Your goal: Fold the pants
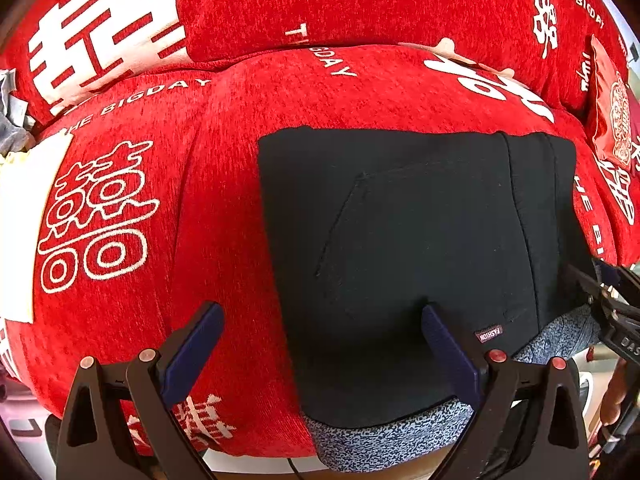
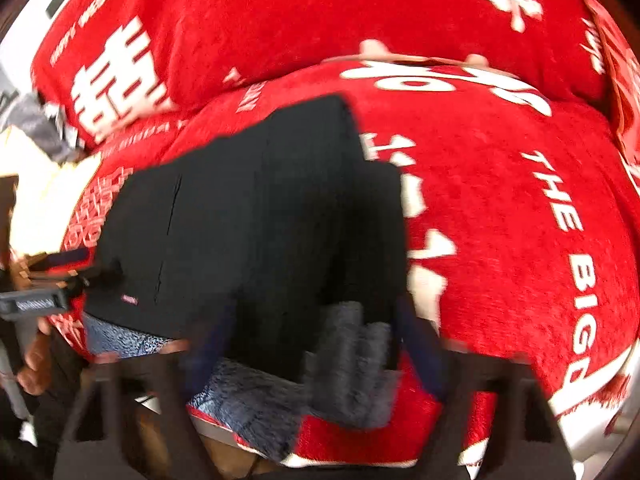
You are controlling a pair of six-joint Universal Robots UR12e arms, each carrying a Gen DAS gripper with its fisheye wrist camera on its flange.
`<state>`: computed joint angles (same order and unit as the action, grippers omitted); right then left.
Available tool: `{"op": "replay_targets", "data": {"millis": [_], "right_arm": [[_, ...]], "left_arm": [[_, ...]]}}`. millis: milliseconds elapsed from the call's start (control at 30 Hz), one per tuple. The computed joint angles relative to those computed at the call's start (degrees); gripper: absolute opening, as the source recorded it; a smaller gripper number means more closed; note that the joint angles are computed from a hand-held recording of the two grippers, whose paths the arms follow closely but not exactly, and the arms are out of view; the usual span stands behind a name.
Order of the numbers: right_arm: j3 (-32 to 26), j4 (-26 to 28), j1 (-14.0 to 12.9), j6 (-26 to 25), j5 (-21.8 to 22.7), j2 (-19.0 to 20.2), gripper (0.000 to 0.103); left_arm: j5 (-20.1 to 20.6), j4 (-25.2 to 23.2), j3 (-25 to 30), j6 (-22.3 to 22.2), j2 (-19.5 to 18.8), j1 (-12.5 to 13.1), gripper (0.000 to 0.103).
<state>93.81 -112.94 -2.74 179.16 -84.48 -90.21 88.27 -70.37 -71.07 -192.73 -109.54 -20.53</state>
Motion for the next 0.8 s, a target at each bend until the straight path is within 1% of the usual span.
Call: {"op": "replay_targets", "data": {"millis": [33,67,100,167,267,300,367,400,433,467,533,600,633,667,700,767,800], "right_arm": [[-0.4,0.1,0.5,-0.4,0.8,0.0,0.027],[-0.6,-0.1,0.4,-0.4,1.5,-0.2,0.021],[-1.0,0.1,0.6,-0.5,0.9,-0.2,0.02],[-1.4,0.0,0.5,-0.5,1.4,-0.7,0.019],[-0.6,-1.3,-1.5,1.9,4.2,-2.8,0.018],[-0.3,-1.8,-1.6,2.6,4.2,-2.9,0.018],[0.3,-0.9,-2.0,3.3,3.2,-2.9,0.019],[0.5,0.8,-2.2,3.8,3.0,-2.4,0.02],[1.0,1.5,-2.4,4.3,2.8,-2.1,0.025],[1.6,1.1,-2.7,4.9,2.6,-2.2,0.03],[2.0,-0.3,-3.3,7.4,2.5,-2.7,0.049],[2.1,-2.7,-3.3,9.0,0.1,-3.3,0.056],[2.0,-4.9,-2.8,9.1,-2.3,-3.5,0.059],[1.8,-6.3,-2.5,8.6,-3.4,-3.4,0.059],[1.2,-7.6,-1.9,7.6,-4.3,-3.0,0.06],[-0.8,-7.5,-0.2,5.6,-4.9,-1.3,0.061],[-1.9,-7.3,0.7,4.2,-5.0,-0.3,0.063]], "left_arm": [[1.0,0.0,0.1,-0.1,-0.1,-0.3,0.1],[1.5,0.0,0.3,-0.1,-0.1,-0.4,0.1],[1.7,-0.4,0.7,-0.1,-0.3,-0.5,0.1],[1.4,-1.4,1.7,-0.1,-0.5,-0.6,0.1],[-0.3,1.1,1.1,-0.4,0.1,-0.3,0.1],[-0.1,1.6,1.0,-0.4,0.1,-0.4,0.1],[1.5,0.0,1.9,-0.4,-0.8,-0.8,0.1],[1.6,-1.4,2.5,-0.1,-1.4,-0.9,0.1],[0.9,-1.5,2.3,-0.4,-1.6,-0.8,0.1],[0.3,-1.0,2.0,-1.0,-1.4,-0.6,0.1],[-0.2,-1.4,2.2,-1.0,-1.2,-0.4,0.1],[0.8,0.6,1.9,-1.8,-0.7,0.0,0.1],[1.5,1.4,1.8,-2.7,-0.6,0.2,0.1],[1.9,1.4,2.1,-3.6,-0.8,0.5,0.1],[1.8,0.2,3.3,-5.4,-1.5,0.9,0.1],[1.0,-1.0,4.7,-6.5,-2.5,1.3,0.1],[1.7,-1.2,5.6,-6.4,-3.3,1.1,0.1]]}}
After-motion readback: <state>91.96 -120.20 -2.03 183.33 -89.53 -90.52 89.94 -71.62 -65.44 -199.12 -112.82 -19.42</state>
